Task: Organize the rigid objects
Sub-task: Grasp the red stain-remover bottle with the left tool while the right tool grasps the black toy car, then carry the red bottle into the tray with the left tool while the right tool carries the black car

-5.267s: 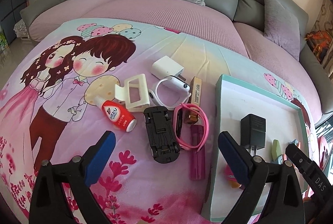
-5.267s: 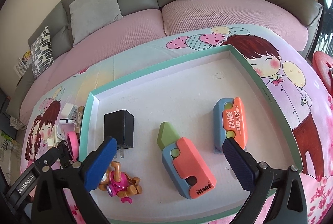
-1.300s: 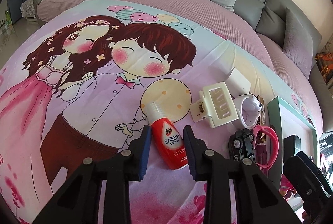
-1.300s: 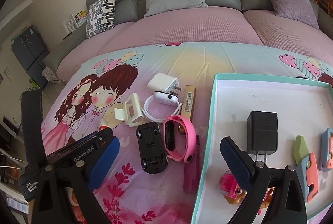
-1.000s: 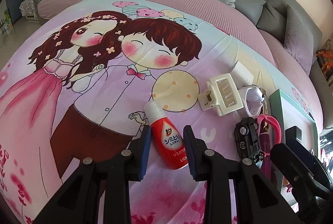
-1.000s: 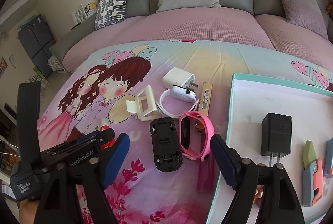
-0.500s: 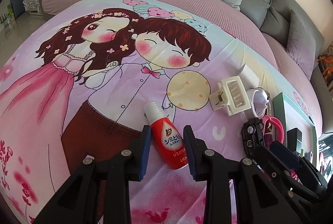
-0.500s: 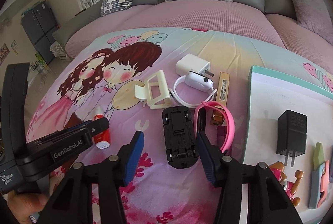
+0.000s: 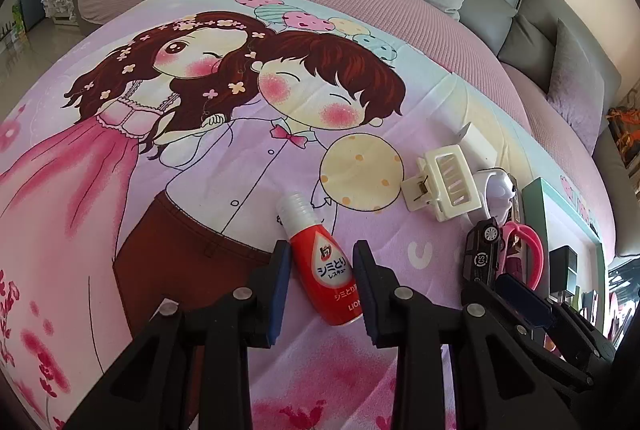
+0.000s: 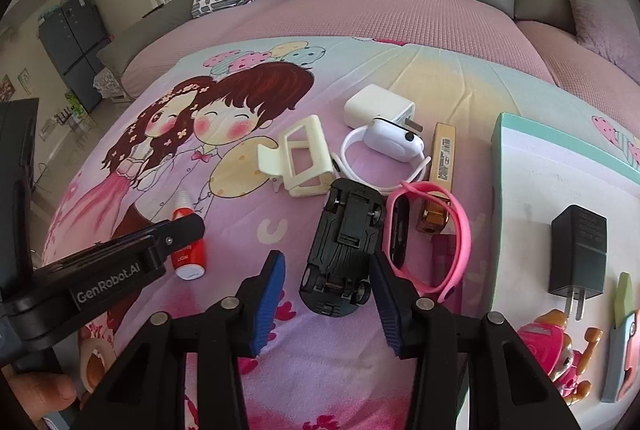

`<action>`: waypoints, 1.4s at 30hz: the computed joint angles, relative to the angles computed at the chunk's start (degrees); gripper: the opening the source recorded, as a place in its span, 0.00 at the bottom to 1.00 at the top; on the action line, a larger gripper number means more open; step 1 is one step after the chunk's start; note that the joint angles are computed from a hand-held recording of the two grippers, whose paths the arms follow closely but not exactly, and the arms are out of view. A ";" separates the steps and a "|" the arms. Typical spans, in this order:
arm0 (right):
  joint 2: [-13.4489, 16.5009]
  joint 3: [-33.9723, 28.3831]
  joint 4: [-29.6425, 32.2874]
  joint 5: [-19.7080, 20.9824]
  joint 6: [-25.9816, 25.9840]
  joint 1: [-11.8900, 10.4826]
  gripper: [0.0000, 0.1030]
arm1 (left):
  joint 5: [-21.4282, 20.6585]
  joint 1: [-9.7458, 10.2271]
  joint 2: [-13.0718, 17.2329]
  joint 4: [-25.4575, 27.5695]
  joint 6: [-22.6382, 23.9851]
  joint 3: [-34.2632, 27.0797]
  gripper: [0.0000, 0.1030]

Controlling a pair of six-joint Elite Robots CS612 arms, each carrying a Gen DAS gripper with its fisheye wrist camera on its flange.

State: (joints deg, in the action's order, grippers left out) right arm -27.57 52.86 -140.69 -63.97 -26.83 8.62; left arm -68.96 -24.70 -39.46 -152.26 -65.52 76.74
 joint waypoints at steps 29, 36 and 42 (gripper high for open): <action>1.74 -2.22 -0.12 1.59 6.49 -0.29 0.36 | -0.45 0.05 0.39 0.15 1.76 -0.69 0.26; 0.67 -0.61 -3.37 3.29 8.07 -0.89 0.36 | 0.24 -0.15 0.29 -0.95 3.07 -0.80 0.24; 0.07 -0.05 -4.79 4.98 9.95 -1.63 0.36 | 2.08 -0.57 0.16 -0.18 3.99 -1.53 0.23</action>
State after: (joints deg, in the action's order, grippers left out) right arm -27.50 52.82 -145.48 -58.99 -16.88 6.99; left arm -66.88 -25.27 -39.29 -152.43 -61.54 75.21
